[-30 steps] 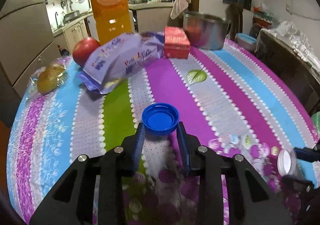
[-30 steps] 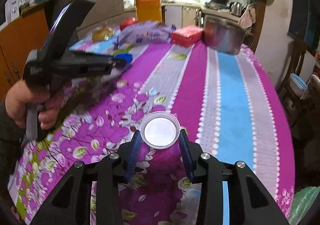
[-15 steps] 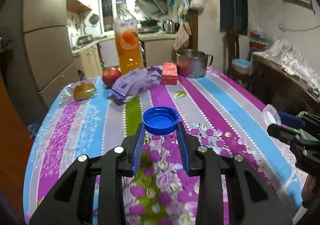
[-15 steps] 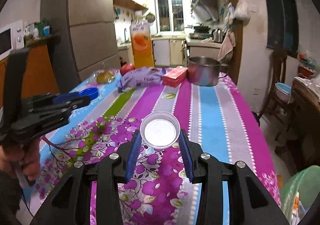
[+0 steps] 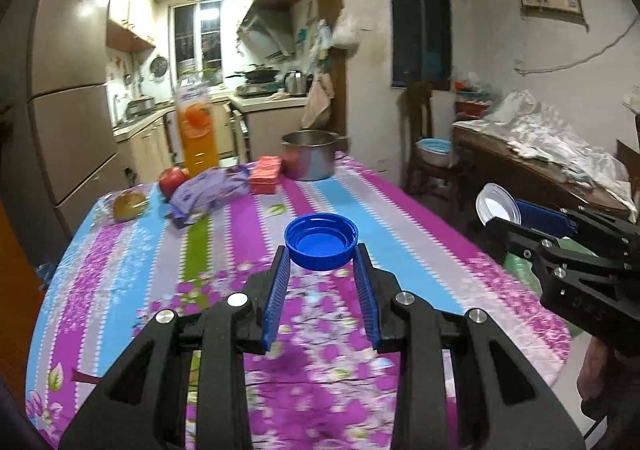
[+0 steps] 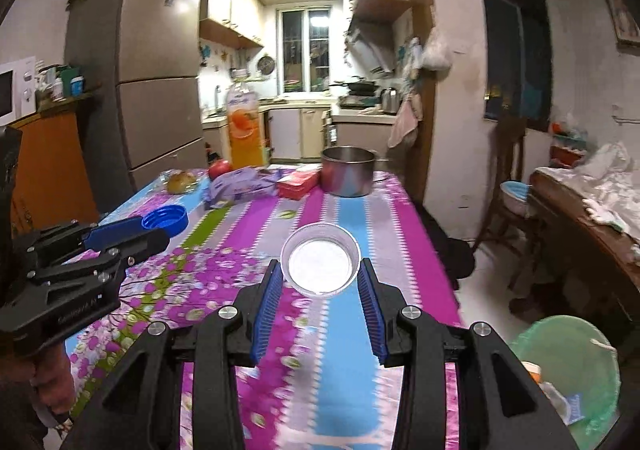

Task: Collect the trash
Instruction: 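Carry cap and lid over the green bin and open both tools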

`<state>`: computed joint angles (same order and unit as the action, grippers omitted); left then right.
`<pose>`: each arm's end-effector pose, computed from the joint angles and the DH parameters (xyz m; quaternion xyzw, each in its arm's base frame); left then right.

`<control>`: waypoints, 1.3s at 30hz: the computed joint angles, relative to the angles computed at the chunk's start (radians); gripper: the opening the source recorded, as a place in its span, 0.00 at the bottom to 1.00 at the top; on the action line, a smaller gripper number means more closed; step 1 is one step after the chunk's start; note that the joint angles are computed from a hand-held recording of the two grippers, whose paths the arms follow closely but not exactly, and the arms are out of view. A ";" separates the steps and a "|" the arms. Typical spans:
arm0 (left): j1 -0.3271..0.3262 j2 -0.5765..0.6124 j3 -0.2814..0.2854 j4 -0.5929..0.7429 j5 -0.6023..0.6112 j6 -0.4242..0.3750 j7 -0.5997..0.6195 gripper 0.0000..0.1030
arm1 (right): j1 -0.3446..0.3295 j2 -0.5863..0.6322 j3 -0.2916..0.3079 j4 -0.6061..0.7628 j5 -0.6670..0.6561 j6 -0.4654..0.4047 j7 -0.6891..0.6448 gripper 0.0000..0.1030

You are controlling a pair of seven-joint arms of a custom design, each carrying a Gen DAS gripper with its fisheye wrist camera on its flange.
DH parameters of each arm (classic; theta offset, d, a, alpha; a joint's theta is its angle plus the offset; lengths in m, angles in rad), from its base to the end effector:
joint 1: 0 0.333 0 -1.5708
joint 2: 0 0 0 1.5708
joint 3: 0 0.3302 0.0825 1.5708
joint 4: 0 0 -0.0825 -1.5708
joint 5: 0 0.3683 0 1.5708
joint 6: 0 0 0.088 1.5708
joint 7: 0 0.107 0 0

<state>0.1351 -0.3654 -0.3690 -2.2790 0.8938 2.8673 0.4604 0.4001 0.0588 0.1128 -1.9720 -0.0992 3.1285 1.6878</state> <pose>0.4442 -0.1752 0.5966 -0.6278 0.5843 -0.3378 0.3877 0.5225 0.3020 0.5977 -0.7315 0.4388 -0.2574 0.4540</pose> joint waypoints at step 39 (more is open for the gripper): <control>-0.500 0.817 0.008 0.915 -0.384 -0.352 0.655 0.30 | -0.328 -0.101 -0.208 -0.029 0.343 -0.510 -0.364 0.39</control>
<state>-0.3650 0.4514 -0.3609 -1.3643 0.5102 2.5154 1.1154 0.0720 -0.0419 -0.0954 -2.0013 0.2435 2.6182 1.3237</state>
